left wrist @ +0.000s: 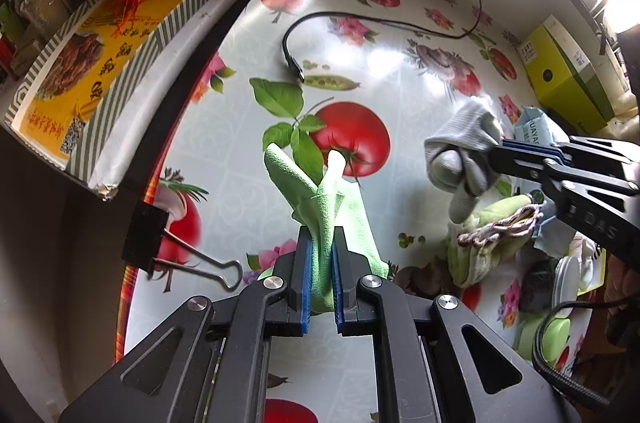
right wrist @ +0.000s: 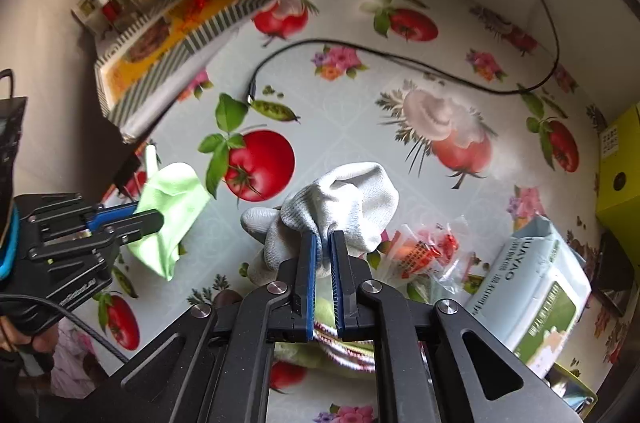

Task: Organize soft objects
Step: 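Lift the green cloth with the left gripper while the right approaches the white glove, then close the right gripper on the white glove and lift it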

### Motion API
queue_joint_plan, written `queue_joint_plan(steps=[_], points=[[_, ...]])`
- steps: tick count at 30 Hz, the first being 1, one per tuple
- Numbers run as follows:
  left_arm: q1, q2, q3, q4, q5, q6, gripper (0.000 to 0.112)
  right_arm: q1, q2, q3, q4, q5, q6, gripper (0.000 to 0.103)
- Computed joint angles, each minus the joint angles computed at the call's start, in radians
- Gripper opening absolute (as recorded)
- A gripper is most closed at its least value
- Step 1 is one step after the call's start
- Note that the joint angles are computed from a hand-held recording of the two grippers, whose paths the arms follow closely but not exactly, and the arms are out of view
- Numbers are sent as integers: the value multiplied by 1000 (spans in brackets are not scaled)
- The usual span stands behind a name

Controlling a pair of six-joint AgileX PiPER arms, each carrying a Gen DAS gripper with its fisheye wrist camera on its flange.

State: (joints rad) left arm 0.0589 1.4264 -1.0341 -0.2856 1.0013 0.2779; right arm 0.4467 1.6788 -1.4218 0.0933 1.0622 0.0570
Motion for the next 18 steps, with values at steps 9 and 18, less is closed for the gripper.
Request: queue_joint_plan(steps=[9,18], points=[[-15,-20,-66,-16,47,-21,8,-19,-164,64,11,15,36,7],[-79,-64,-123,-40,106,-51,8,-48,-340,147,18,45,87,7]])
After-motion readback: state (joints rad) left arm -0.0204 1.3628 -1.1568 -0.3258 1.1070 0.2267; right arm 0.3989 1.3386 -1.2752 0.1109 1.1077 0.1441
